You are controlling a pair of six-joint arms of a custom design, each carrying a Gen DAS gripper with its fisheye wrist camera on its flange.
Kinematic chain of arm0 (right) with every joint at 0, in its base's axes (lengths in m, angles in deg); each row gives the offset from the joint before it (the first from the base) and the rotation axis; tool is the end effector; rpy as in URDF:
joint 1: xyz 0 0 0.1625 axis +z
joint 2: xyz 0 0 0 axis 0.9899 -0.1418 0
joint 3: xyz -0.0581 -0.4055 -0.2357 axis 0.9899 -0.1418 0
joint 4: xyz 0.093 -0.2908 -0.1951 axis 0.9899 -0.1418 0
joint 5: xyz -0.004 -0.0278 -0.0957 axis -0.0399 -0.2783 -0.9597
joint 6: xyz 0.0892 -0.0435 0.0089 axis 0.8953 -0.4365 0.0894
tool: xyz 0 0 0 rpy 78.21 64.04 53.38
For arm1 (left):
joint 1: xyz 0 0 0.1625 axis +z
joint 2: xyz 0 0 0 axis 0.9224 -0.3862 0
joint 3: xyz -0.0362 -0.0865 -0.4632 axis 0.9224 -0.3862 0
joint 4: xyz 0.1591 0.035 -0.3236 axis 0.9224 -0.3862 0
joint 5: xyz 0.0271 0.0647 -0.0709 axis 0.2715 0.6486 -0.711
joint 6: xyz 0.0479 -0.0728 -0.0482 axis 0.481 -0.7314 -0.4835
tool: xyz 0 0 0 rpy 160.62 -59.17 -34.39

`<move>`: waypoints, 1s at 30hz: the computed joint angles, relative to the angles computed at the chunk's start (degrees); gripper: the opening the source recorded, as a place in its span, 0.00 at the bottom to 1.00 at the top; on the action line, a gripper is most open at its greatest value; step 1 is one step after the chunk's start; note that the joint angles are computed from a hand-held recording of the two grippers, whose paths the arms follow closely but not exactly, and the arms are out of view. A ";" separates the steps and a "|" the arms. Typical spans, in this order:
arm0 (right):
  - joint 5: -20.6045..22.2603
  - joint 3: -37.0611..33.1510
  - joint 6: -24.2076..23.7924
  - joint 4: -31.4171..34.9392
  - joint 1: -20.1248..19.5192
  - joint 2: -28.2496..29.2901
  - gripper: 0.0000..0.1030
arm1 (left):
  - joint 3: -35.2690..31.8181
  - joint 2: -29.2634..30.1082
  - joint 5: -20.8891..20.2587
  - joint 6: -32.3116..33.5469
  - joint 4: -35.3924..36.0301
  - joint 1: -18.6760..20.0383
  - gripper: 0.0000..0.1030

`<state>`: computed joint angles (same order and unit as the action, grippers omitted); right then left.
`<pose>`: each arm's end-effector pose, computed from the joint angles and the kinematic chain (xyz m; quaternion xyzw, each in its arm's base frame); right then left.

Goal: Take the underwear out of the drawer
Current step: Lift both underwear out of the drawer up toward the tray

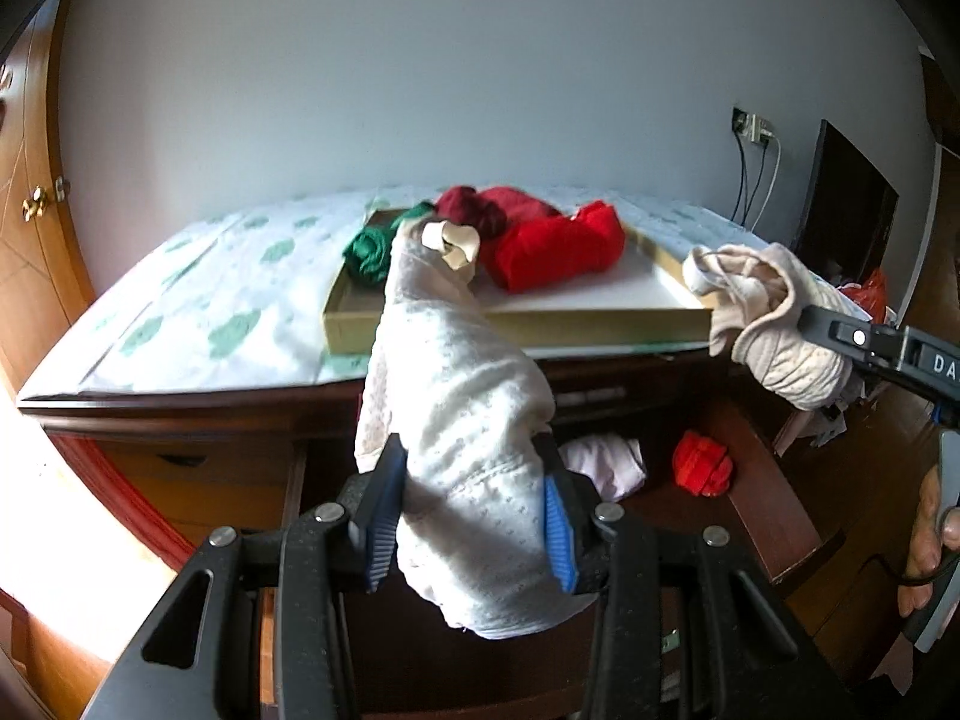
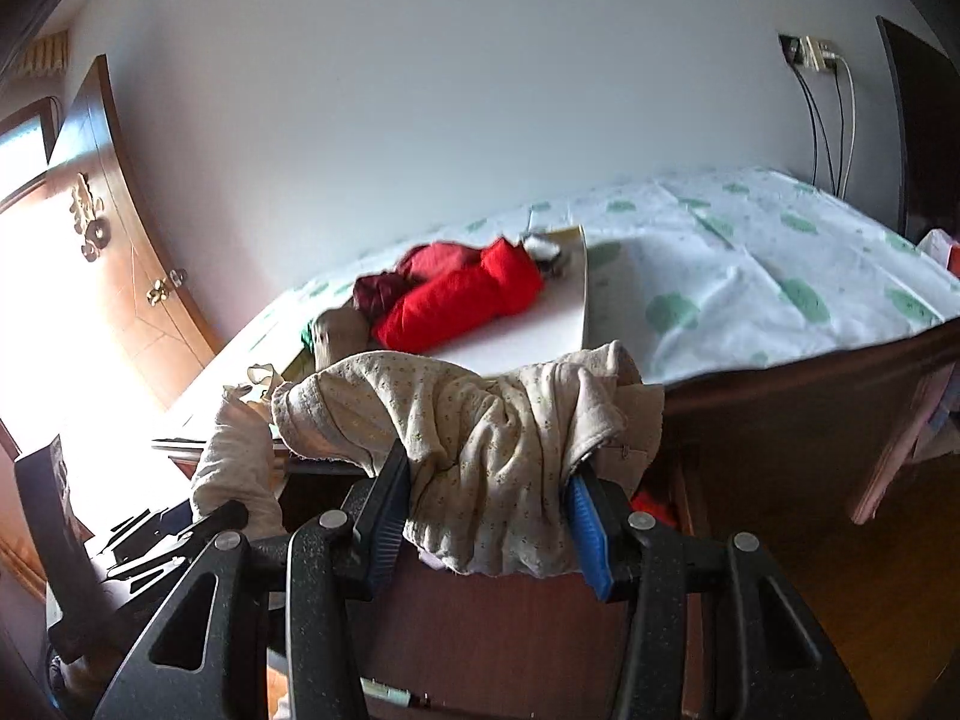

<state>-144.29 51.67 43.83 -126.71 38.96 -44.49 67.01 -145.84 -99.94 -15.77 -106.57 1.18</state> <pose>0.4911 -0.6770 0.0688 0.1569 -0.8706 0.4242 0.1933 -0.0486 -0.6358 0.4685 0.2457 0.8388 -0.3964 0.2808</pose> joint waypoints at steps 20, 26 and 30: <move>1.94 -10.93 -2.48 0.79 -0.23 4.00 0.49 | -6.14 3.38 -6.55 3.93 -3.76 -1.54 0.39; 2.02 -21.51 -5.91 2.52 -0.61 8.72 0.49 | -10.96 7.62 -7.48 5.76 -6.82 -0.81 0.39; 1.69 -32.47 -8.31 5.23 -1.35 13.87 0.49 | -14.67 11.16 -7.35 7.12 -9.38 0.22 0.39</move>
<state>-142.60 19.20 35.51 -121.49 37.61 -30.63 52.34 -134.68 -107.29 -8.64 -115.94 1.40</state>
